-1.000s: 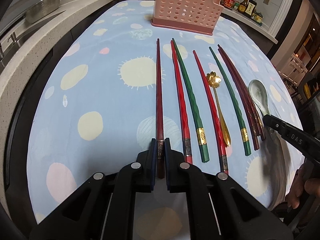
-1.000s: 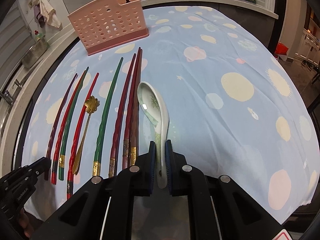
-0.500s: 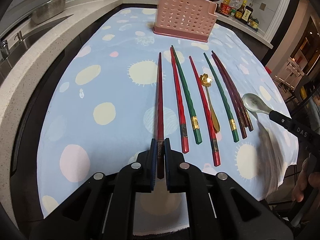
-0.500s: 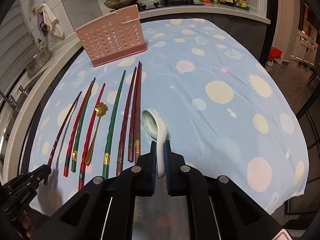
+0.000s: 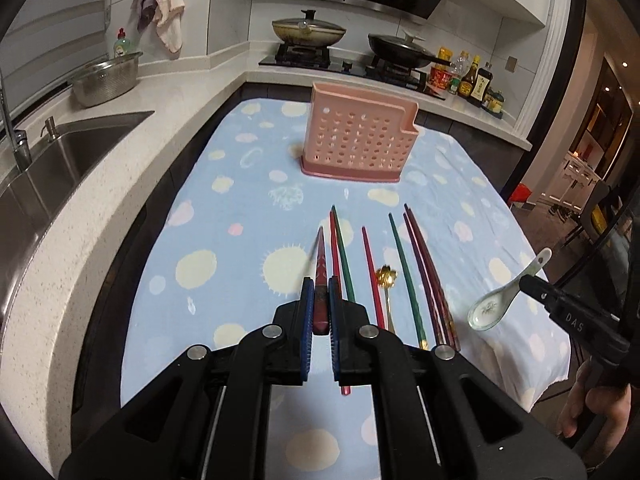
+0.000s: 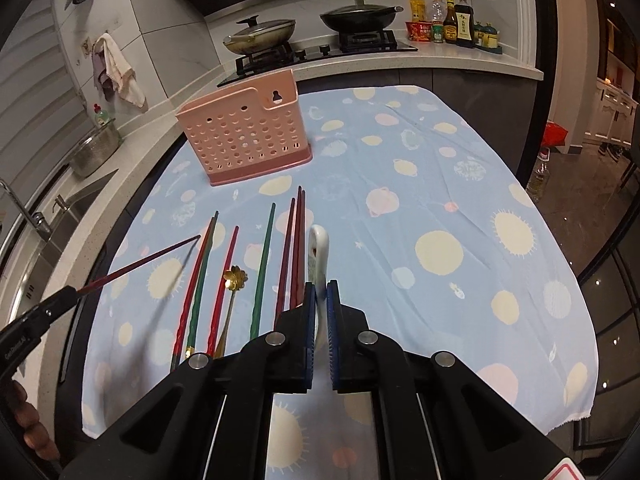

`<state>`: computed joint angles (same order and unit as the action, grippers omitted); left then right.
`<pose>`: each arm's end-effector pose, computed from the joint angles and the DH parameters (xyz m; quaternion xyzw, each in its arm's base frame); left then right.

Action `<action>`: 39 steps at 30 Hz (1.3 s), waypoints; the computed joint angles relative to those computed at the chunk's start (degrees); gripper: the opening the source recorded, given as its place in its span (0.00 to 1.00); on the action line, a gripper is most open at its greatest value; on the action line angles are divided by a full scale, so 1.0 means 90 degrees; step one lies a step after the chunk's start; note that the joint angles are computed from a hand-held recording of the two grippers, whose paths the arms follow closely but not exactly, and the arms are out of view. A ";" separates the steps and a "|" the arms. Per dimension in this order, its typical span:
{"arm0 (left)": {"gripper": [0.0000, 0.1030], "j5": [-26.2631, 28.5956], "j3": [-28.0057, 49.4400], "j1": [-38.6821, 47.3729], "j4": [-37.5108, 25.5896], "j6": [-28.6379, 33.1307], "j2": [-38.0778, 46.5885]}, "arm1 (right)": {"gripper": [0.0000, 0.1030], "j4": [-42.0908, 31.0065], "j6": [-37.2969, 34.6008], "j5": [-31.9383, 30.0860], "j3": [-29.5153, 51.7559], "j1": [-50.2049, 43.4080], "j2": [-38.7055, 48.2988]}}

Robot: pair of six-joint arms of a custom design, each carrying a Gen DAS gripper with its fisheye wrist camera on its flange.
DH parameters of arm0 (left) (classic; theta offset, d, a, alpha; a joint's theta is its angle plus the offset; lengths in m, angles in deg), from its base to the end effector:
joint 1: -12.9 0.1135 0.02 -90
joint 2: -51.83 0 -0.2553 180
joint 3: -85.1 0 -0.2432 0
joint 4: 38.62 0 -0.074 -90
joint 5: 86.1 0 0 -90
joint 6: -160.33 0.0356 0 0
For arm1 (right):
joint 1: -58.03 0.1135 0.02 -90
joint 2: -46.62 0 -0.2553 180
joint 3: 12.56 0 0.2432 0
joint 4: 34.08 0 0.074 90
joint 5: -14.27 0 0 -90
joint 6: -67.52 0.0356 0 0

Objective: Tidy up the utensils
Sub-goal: 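Lift the chopstick with the left tool while the right tool carries the spoon to the pink holder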

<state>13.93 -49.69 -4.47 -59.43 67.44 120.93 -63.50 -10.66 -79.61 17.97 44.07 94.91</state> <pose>0.2165 -0.0742 0.1768 0.1493 0.9078 -0.1469 0.3635 0.1522 -0.0353 0.1496 0.1955 0.9098 0.0247 0.3654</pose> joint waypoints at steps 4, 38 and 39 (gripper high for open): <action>0.07 -0.0018 0.0649 -0.0022 0.0012 0.0002 0.0272 | 0.05 0.0204 -0.0019 -0.0180 0.0345 -0.0054 0.0406; 0.07 -0.0190 0.8870 -0.0389 -0.0993 -0.0101 0.5193 | 0.05 0.0725 -0.0135 -0.0559 0.7070 -0.0134 0.6819; 0.07 -0.0190 0.8995 -0.0379 -0.1046 -0.0108 0.5338 | 0.05 0.0686 -0.0148 -0.0534 0.7217 -0.0123 0.6984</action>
